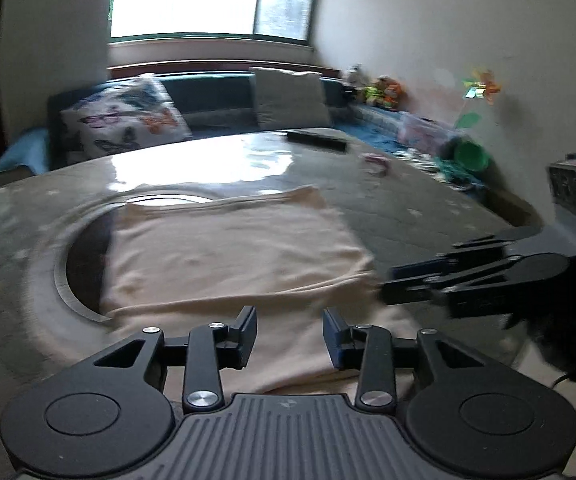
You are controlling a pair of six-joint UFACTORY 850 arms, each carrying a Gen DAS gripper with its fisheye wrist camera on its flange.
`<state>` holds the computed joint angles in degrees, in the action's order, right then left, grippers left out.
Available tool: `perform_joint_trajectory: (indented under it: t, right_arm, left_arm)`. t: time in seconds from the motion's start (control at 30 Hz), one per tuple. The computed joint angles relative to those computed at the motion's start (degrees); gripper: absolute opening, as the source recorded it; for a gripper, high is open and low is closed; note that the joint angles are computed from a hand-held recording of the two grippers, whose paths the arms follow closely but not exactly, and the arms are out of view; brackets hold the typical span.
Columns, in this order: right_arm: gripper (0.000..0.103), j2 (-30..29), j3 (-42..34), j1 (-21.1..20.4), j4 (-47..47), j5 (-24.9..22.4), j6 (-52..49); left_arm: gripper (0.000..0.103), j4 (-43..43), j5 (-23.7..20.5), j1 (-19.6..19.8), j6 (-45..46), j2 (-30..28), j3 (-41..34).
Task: Fold clothes
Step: 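Grasp the sweatshirt side with the right tool and fold it inward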
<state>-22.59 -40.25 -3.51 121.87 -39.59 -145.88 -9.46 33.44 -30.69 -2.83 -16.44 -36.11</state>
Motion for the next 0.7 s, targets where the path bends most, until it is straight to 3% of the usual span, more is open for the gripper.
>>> perform_joint_trajectory:
  t: [0.17, 0.3, 0.37, 0.43, 0.7]
  right_arm:
    - [0.030, -1.40, -0.62, 1.21, 0.02, 1.48, 0.92]
    - [0.030, -3.14, -1.85, 2.19, 2.42, 2.39, 0.35]
    - [0.025, -3.51, -2.29, 2.51, 2.49, 2.40, 0.55]
    - [0.006, -3.30, -2.17, 3.09, 3.44, 2.95, -0.60]
    - [0.003, -1.11, -0.41, 3.45, 9.28, 3.16, -5.90]
  left_arm:
    - [0.040, -8.23, -0.05, 2.98, 4.61, 0.29, 2.14]
    - [0.038, -9.28, 0.05, 4.63, 4.59, 0.65, 3.57]
    - [0.037, -9.09, -0.44, 5.12, 4.71, 0.73, 4.10]
    - [0.034, -9.87, -0.61, 5.23, 5.92, 0.42, 4.37]
    - [0.024, -11.32, -0.80, 5.81, 9.15, -0.39, 5.16]
